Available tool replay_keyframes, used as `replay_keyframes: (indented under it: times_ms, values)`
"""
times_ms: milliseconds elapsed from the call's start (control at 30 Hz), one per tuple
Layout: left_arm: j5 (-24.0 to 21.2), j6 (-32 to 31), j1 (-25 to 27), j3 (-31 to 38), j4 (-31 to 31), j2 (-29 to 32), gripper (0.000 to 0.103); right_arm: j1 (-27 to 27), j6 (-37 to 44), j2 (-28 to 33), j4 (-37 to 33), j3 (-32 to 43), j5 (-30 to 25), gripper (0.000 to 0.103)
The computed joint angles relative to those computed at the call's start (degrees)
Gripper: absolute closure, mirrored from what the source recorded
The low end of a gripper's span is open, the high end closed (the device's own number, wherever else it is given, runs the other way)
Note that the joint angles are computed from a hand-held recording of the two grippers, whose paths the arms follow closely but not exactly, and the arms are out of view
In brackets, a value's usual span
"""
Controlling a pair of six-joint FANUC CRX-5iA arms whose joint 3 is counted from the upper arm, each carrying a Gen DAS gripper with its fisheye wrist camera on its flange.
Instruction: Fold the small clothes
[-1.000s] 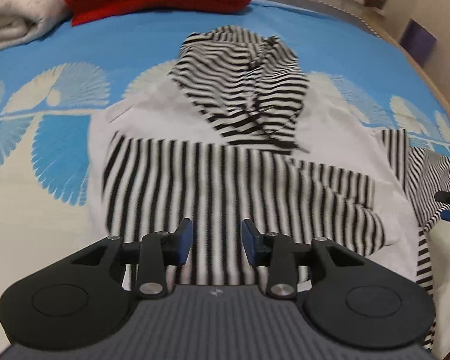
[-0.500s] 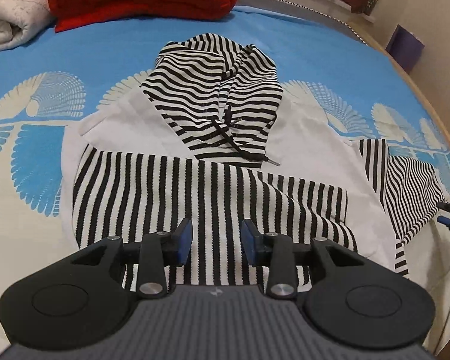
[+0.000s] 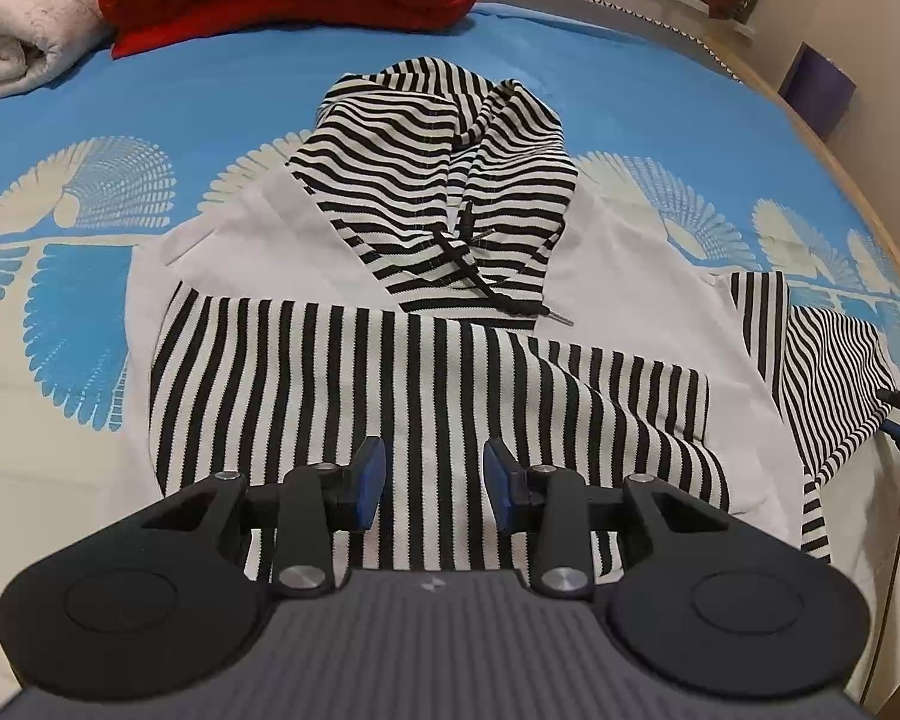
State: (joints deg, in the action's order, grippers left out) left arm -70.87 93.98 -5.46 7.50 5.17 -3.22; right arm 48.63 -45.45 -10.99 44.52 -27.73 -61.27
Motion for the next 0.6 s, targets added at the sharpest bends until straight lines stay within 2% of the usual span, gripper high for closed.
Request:
replay_keyframes:
  times_ms: [67, 100, 133, 167, 333, 500, 600]
  values:
    - [0.1, -0.1, -0.1, -0.1, 0.2, -0.1, 0.063, -0.1, 0.2, 0.3, 0.2, 0.1, -0.3, 0.071]
    - [0.2, -0.2, 0.0, -0.1, 0.3, -0.2, 0.063, 0.0, 0.4, 0.5, 0.3, 0.3, -0.7, 0.076]
    - [0.5, -0.4, 0.1, -0.2, 0.5, -0.4, 0.063, 0.0, 0.7, 0.6, 0.2, 0.4, -1.0, 0.093]
    - [0.6, -0.4, 0.3, -0.2, 0.7, -0.6, 0.063, -0.1, 0.7, 0.5, 0.1, 0.2, -0.9, 0.096]
    - [0.6, -0.1, 1.6, -0.4, 1.1, -1.1, 0.063, 1.4, -1.6, 1.4, 2.3, 1.5, -4.8, 0.099]
    - [0.5, -1.0, 3.4, -0.9, 1.9, -2.1, 0.063, 4.3, 7.3, 7.5, 9.4, 9.9, -11.7, 0.099]
    - [0.7, -1.1, 4.8, -1.3, 2.6, -2.8, 0.063, 6.8, 15.3, 10.8, 18.1, 14.2, -6.8, 0.1]
